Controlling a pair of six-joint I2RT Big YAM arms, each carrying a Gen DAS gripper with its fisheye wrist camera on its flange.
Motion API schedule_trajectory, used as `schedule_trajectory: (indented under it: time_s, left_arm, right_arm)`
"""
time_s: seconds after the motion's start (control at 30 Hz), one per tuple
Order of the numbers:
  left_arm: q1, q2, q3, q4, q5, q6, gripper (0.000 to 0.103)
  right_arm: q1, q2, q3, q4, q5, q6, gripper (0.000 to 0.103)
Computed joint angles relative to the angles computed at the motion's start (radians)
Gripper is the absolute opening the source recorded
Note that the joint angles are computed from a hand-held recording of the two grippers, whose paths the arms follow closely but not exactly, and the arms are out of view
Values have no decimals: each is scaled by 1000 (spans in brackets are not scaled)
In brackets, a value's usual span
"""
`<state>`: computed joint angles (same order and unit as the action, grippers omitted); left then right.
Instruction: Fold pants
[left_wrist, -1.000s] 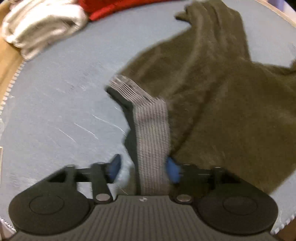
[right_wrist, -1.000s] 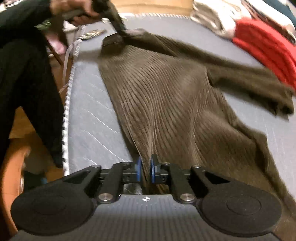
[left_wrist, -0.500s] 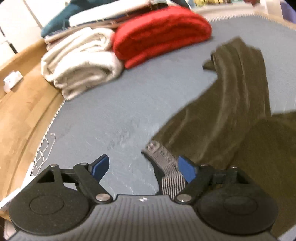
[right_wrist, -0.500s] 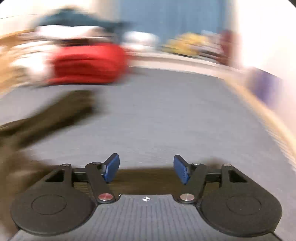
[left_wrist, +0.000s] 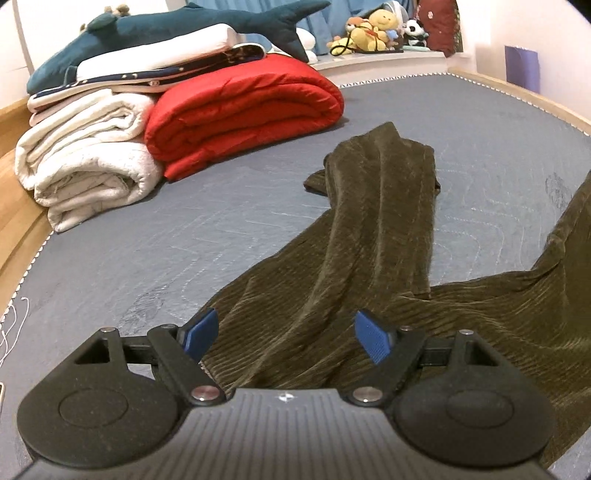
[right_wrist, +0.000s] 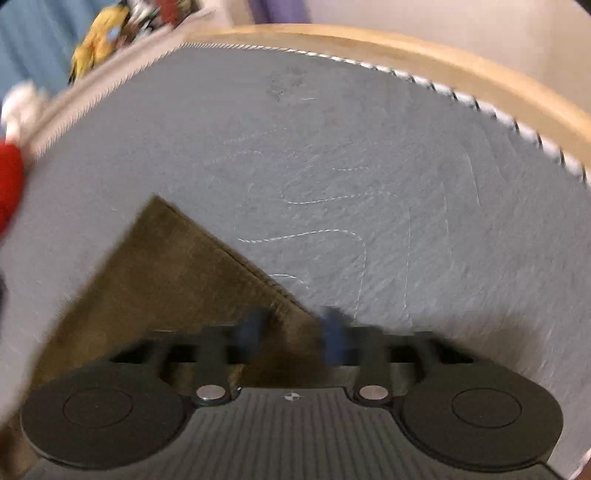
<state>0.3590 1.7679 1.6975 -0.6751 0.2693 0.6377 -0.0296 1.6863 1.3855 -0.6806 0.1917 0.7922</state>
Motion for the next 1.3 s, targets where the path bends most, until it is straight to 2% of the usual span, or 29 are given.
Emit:
schedule_trajectory:
  time_s: [0.03,0.1,0.17,0.27,0.33,0.4,0.47,0.5,0.57,0.6,0.63,0.67,0.7,0.73,0.77,0.8,0.83,0.87,0.9,0.93,0.97,1.0,1.07,1.13,1.17,1.23,1.3]
  left_arm:
    - [-6,-1,-5,5,-7,-3,86]
    - [-8,6,0,1,-10,-7,86]
    - [-8,2,-4,-1,-10,-14,86]
    - [-9,6,3,-10,-6,-29,86]
    - [-10,10,7,-19,0,-34,86]
    - [-10,11,9,-33,9,-34,86]
    - [-9,18,20,-58,24,-33,86]
    - [-9,22,25,-73,30,-37,86]
    - [-10,37,39,-118,46,-43,86]
    - [-10,46,47,-144,54,-45,85]
    - [-12,53,50,-164,60,-45,82]
    - [-15,63,55,-191,64,-35,65]
    - [-19,74,61,-221,65,-11,49]
    - [-24,91,76,-266,62,27,19]
    - [-29,105,85,-296,58,52,12]
    - [-33,121,96,-327,50,74,12]
    - [-39,144,116,-371,24,93,12]
    - [-43,161,128,-398,-5,105,12]
    - [-48,168,122,-397,-43,114,13]
    - [-52,162,107,-377,-54,119,15]
    - [-54,157,102,-363,-53,116,15]
    - [-55,150,100,-350,-46,102,16]
    - [-55,134,97,-324,-14,64,22]
    - [-58,115,90,-282,14,17,22]
    - [-60,106,84,-259,25,-10,22]
    - [-64,93,77,-218,47,-62,22]
    - [-72,84,76,-173,65,-125,22]
  right_arm:
    - [2,-4,2,5,-9,27,9]
    - [-1,-32,-24,27,-29,66,8]
    - [5,-48,-24,11,6,90,7]
    - [38,-52,31,-115,157,124,5]
    - [50,-62,40,-196,250,183,5]
    - [43,-74,29,-241,265,277,5]
    - [38,-63,35,-255,239,281,5]
    - [44,-46,50,-270,252,281,5]
    - [77,-18,102,-362,369,311,6]
    - [91,-9,122,-384,430,309,9]
    - [106,-9,128,-363,475,295,9]
    - [115,-23,115,-292,474,262,9]
    - [121,-39,94,-210,451,231,19]
    - [125,-50,71,-112,406,188,44]
    - [124,-49,57,-26,336,127,61]
    - [121,-37,51,47,238,52,79]
    - [120,-14,57,82,145,-3,76]
    - [121,20,81,67,78,-29,75]
    - [123,56,117,15,32,-38,74]
    - [125,102,170,-69,-4,-37,70]
    - [132,139,210,-133,-1,-34,68]
    - [147,155,233,-148,52,-49,67]
    - [165,174,281,-157,101,-71,61]
    - [177,162,280,-74,101,-46,48]
    - [183,158,281,-25,93,-36,45]
    - [194,156,287,64,78,-27,12]
    - [216,163,294,163,47,-15,5]
